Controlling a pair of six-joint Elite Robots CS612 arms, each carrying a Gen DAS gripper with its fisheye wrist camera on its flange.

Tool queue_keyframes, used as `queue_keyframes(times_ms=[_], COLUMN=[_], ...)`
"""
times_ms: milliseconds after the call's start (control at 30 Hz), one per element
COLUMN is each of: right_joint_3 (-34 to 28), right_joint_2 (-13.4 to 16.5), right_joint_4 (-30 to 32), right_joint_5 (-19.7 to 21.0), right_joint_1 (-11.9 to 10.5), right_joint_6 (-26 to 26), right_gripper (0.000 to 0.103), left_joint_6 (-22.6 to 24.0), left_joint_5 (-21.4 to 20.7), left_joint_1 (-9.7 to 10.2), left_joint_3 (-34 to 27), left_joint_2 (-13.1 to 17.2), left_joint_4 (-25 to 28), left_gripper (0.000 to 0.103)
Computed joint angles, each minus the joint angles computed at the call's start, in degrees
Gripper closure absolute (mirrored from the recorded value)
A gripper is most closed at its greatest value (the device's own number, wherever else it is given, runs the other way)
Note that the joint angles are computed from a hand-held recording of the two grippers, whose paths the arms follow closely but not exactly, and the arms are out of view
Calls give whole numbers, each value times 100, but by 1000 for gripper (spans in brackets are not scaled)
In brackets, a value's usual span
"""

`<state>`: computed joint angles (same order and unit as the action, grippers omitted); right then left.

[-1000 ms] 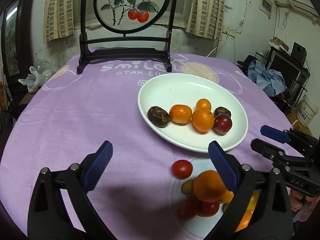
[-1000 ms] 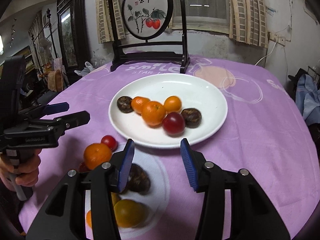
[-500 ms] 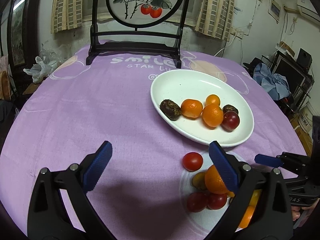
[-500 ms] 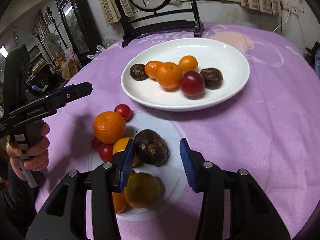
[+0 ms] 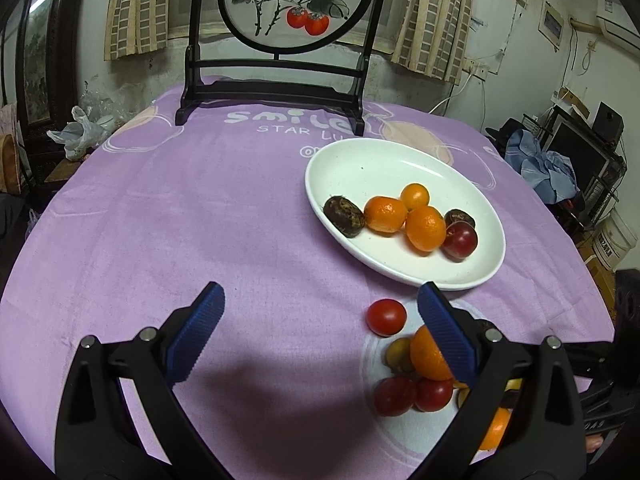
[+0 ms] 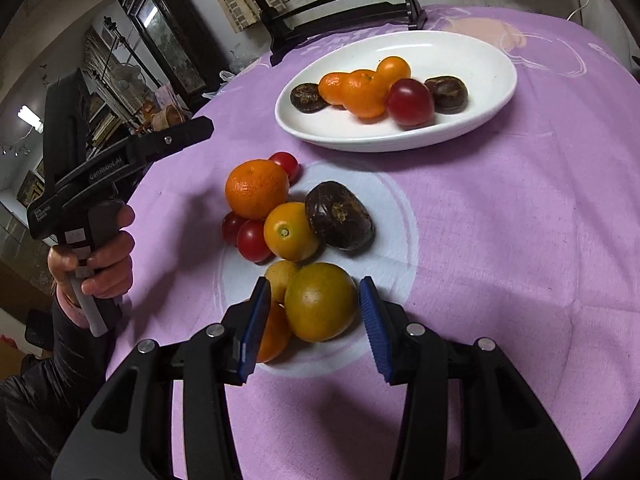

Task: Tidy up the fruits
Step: 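Grasp a green-yellow citrus with the right tool while the left tool grasps an orange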

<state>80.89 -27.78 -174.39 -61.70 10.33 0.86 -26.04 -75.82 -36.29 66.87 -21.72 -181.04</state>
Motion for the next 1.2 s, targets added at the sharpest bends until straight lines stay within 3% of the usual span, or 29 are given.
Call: queue_keyframes(times_ms=[133,367,500,633,700,767,867,1200], right_joint_3=[-31,23,129,147,142,150,139,187], right_joint_2=[19,26,24,15,12,-1,1,-19], right_joint_4=[101,-157,-653,-700,-681,-677,-680,-774], right_joint_5=[70,301,281,83,50,-65,-130,-128], right_joint_1=[-29,-98,-190,-200,-193,-171,-154,-158], right_joint_6=[144,417,925,1115,1116,1060,1029,1032], right_gripper=[65,66,66,66,66,66,66,66], left_joint_6=[96,206,564,1486,2037,2342,2574,2468], left_joint_5=[98,83,-614,-1474,-1743,-1988,-1995,-2275], left_joint_1=[-29,-40,-15,-93,-177,-230,-304,-276], left_joint_3=[6,21,105,368,530,602,613,454], left_joint_2=[2,1,-42,-137,-180,-190,-197,-142], left_joint_4=[22,88,2,-281,-378,-277,-33,475], left_gripper=[4,4,5,6,12,21,38,50])
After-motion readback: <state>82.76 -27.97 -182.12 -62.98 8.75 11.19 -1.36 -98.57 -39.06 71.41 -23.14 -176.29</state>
